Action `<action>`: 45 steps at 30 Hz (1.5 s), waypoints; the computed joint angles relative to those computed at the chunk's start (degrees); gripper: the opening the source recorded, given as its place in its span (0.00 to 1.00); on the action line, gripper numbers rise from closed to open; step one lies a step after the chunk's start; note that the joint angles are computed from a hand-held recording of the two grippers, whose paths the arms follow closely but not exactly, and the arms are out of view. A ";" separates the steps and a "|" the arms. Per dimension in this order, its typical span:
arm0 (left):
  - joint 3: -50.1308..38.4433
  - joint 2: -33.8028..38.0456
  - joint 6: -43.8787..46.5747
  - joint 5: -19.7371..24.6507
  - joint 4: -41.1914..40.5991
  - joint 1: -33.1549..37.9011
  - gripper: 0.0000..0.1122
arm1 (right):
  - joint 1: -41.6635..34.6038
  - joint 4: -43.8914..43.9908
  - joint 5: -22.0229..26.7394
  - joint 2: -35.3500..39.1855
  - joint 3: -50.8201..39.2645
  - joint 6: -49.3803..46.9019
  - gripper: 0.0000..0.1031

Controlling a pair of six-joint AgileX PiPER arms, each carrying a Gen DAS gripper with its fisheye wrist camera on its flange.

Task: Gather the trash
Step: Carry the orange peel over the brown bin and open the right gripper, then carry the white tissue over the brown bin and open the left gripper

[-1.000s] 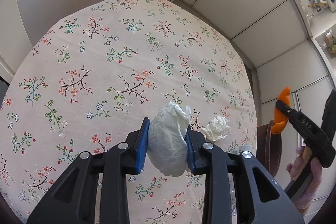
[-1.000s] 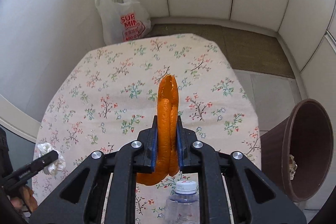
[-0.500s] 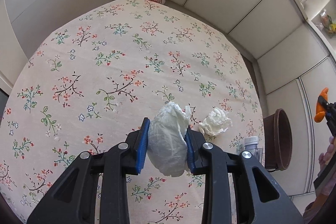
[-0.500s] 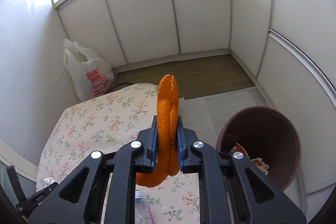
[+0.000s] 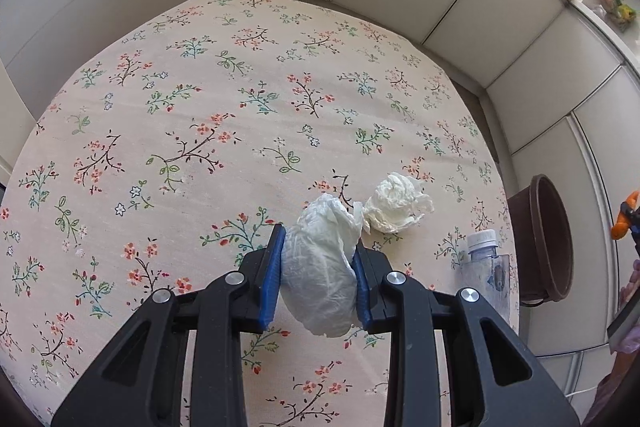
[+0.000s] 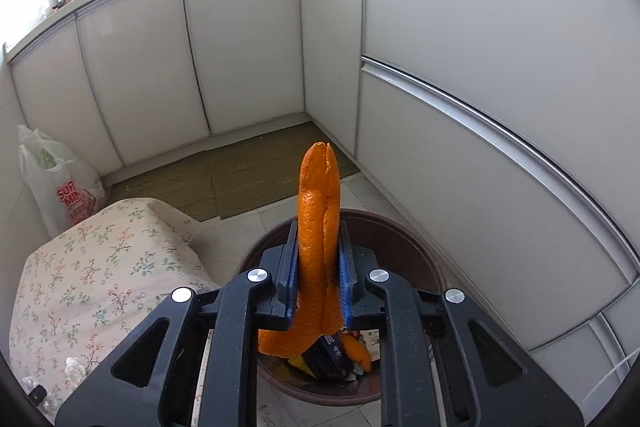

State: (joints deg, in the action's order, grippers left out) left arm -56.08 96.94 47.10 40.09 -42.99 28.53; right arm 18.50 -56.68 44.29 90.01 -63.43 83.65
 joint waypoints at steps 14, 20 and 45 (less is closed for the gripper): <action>1.87 -9.18 -9.45 -2.60 -0.40 -14.99 0.27 | -7.57 -2.38 3.14 -12.95 12.22 11.90 0.93; -5.99 -8.69 -26.05 -4.29 5.83 -32.91 0.28 | -17.50 3.00 -2.66 -17.28 15.68 6.36 0.93; -45.67 18.58 -64.95 3.31 36.71 -67.76 0.45 | -31.69 23.34 -7.36 -9.78 12.71 -25.82 0.93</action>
State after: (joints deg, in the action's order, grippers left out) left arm -101.75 115.51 -17.85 43.39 -6.27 -39.22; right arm -13.19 -33.34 36.93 80.23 -50.72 57.83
